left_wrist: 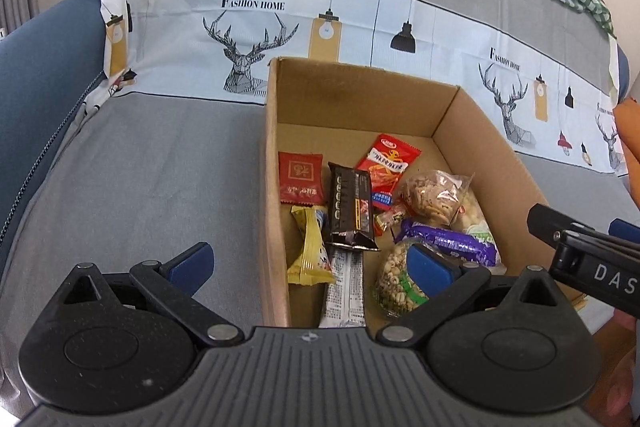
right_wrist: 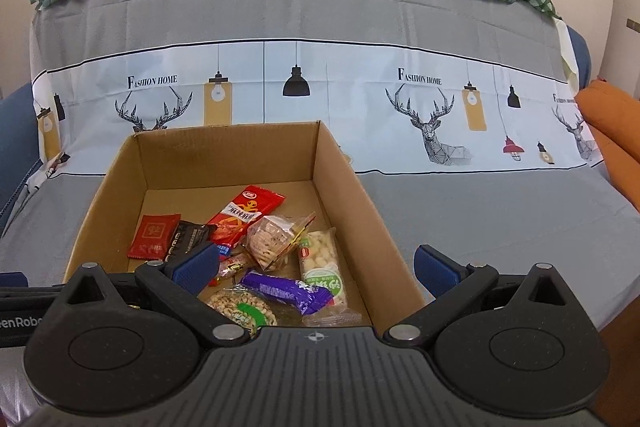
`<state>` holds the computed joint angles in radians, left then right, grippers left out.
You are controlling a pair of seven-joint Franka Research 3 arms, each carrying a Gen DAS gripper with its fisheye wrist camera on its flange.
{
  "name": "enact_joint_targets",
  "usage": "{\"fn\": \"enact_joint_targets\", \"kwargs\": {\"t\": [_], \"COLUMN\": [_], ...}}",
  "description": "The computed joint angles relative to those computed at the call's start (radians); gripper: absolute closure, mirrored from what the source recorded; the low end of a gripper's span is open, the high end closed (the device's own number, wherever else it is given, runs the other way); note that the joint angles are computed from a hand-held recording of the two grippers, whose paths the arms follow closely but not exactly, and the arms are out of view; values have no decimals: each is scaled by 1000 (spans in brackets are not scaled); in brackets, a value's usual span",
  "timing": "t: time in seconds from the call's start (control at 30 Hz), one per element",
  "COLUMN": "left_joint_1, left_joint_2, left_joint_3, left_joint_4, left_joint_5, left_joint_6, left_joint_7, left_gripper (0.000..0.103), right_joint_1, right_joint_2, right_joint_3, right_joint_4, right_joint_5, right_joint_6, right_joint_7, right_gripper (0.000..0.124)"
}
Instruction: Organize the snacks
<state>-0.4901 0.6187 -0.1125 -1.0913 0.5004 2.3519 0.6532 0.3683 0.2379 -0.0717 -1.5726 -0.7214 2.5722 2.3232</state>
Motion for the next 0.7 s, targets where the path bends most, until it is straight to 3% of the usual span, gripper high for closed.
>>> {"fn": "enact_joint_targets", "kwargs": {"t": [0.7], "left_joint_1": [-3], "left_joint_2": [7], "left_joint_3": [-9], "left_joint_4": [8], "left_joint_5": [-27], "left_joint_6": [8], "left_joint_7": [27], "left_gripper": [1], "right_joint_1": [-5], "right_joint_2": [-7], "right_joint_3": [2], "right_joint_4": [-9], "right_joint_5": [-8], "right_joint_6": [-3], "right_joint_7": [4], "right_gripper": [21]}}
